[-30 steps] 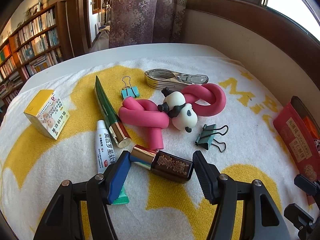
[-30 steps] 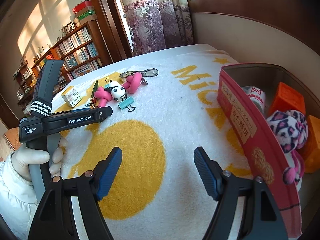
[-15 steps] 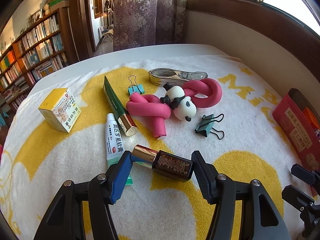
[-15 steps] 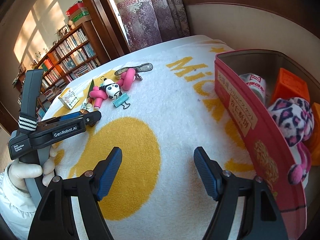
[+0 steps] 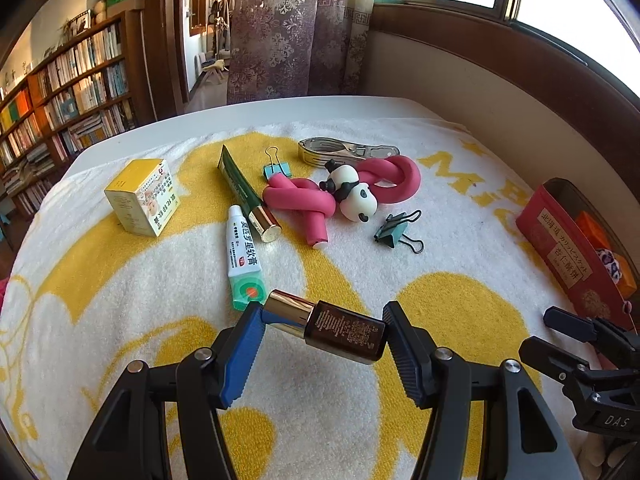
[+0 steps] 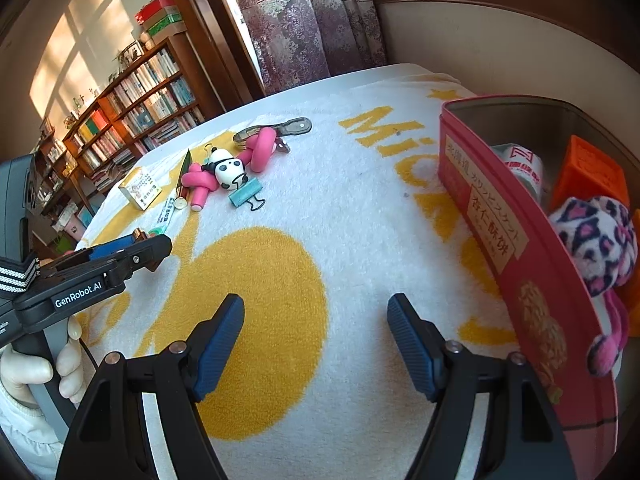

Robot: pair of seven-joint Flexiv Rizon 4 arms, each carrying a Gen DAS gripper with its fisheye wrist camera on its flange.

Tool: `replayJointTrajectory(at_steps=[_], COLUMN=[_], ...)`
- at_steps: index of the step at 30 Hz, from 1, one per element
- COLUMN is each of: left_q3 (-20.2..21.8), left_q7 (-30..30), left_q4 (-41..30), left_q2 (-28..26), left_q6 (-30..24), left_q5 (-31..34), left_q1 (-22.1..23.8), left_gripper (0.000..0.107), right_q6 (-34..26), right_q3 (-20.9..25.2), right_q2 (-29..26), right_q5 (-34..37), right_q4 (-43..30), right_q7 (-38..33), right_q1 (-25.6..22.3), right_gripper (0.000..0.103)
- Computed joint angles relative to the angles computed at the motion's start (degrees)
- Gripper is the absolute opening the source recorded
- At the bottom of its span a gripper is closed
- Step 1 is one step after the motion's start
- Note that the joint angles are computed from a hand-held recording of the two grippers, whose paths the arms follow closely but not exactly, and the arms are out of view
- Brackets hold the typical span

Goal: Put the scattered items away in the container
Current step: 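Grasp brown bottle with left tool while right tool approaches teal binder clip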

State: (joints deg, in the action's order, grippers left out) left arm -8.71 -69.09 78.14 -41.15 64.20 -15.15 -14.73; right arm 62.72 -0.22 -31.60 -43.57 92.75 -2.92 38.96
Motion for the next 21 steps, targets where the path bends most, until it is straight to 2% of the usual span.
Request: replayJointTrajectory(at_steps=[5,10,13,15,21], left_q3=[-0.05,-0.34,-0.65,-0.71,-0.81], left_q7=[-0.89,-1.07,-0.86,-0.81,-0.49], left_q4=[-0.66,-0.63,-0.38,-0.39,-0.37], left_q2=[-0.55,-0.60,-0.41,-0.40,-0.35], left_q6=[-1.29,-1.36,-1.01,-1.13,-1.53], left_q5=[-0.70,-1.10,-1.45,-1.62,-1.82], left_q1=[0.39,0.67,0.93,1.01,1.08], left_gripper=[0.063,0.063,0.063,0.063,0.063], right_q6=[-1.03,-6.47,-8.76,-10.85,-16.11], right_q3=[4.80,4.21,4.64,4.59,2.76], right_q2=[-2.40,-6.91,-10.86,-13.44,-19.37], right_q5=[7.59,10.57,13.67,15.51,18.44], right_q4=[-6.17,-15.53,-21.75,-25.83,-35.57], right_q7=[-13.16,-23.21,-28.77,-31.97,-38.73], right_q1=[-3.06,-2.17,-2.27,-2.11,-1.41], right_gripper=[0.078,0.077,0.070,0.062,0.060])
